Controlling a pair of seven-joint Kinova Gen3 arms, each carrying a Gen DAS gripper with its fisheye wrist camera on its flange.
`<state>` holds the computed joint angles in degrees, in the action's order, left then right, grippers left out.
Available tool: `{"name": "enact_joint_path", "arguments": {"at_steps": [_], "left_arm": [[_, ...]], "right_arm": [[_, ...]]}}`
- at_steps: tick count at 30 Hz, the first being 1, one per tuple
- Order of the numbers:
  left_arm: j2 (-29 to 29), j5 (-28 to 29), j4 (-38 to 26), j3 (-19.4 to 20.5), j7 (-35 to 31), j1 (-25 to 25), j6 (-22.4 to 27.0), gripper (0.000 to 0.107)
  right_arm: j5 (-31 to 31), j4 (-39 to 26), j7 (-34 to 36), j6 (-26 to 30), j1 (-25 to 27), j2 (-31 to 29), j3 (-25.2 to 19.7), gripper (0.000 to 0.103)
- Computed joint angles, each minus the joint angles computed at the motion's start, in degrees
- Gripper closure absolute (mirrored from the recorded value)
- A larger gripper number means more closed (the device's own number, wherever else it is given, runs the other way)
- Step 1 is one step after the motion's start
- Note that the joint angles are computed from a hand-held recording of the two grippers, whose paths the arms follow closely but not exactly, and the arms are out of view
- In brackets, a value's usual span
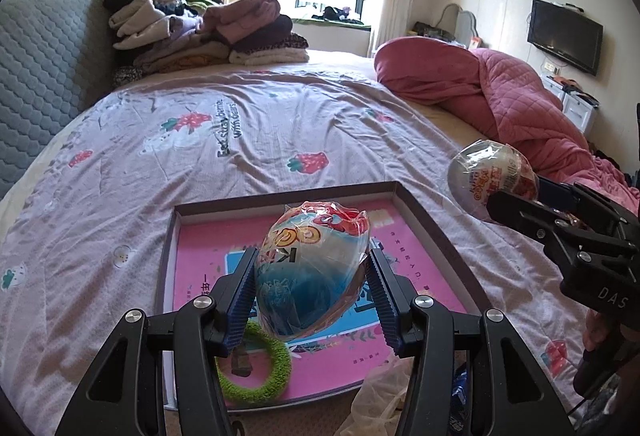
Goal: Organize objects
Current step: 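Lift both wrapped items and carry them toward the tray, then lower blue egg and red bagged ball over the book in the tray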
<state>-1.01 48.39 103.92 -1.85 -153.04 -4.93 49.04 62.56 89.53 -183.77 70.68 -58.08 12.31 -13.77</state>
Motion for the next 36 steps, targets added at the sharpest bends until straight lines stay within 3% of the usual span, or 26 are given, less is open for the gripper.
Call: {"name": "enact_joint_path", "arguments": {"at_steps": [23,36], "left_arm": [[7.2,-12.2,-2.6,5.6,8.6,3.6,-3.9,0.052],[9.0,-15.7,-2.9,7.0,11.0,4.0,-4.5,0.052]], "right_arm": [[-9.4,-0.6,7.6,-7.7,4.1,5.1,4.3,0.048],[-12.3,-0.6,8.1,-9.6,4.8,6.3,5.9,0.048]]}}
